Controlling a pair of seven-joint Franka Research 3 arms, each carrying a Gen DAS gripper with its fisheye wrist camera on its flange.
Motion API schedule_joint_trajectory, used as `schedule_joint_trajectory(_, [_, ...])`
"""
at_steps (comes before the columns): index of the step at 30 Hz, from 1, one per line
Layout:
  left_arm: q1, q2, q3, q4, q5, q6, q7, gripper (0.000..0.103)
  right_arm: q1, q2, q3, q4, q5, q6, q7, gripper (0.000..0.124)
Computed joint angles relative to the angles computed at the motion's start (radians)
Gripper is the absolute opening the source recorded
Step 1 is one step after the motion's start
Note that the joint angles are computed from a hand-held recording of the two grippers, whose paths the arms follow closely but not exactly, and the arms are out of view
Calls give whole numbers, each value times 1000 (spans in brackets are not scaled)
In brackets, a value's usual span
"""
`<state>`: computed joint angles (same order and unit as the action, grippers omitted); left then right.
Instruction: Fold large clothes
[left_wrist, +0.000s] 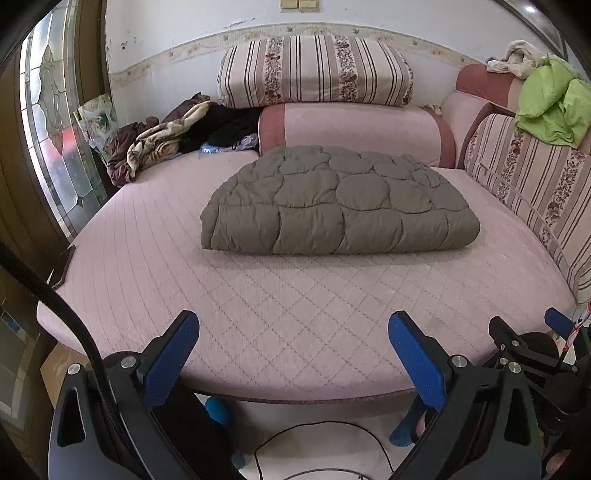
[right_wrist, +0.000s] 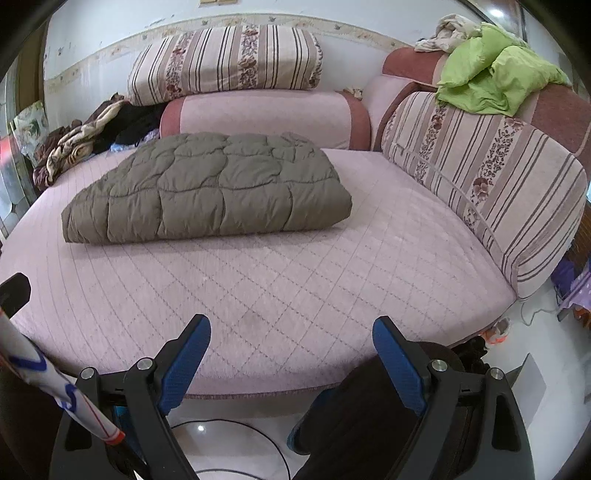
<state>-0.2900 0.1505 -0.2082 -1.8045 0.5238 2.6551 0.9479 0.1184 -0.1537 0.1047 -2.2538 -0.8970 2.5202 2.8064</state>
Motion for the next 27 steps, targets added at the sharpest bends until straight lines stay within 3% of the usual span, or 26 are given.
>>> schedule_joint_trajectory(27, [-4,71,4,66,-76,-71,72,102,50,76,-28,56,50,-37,-66,92])
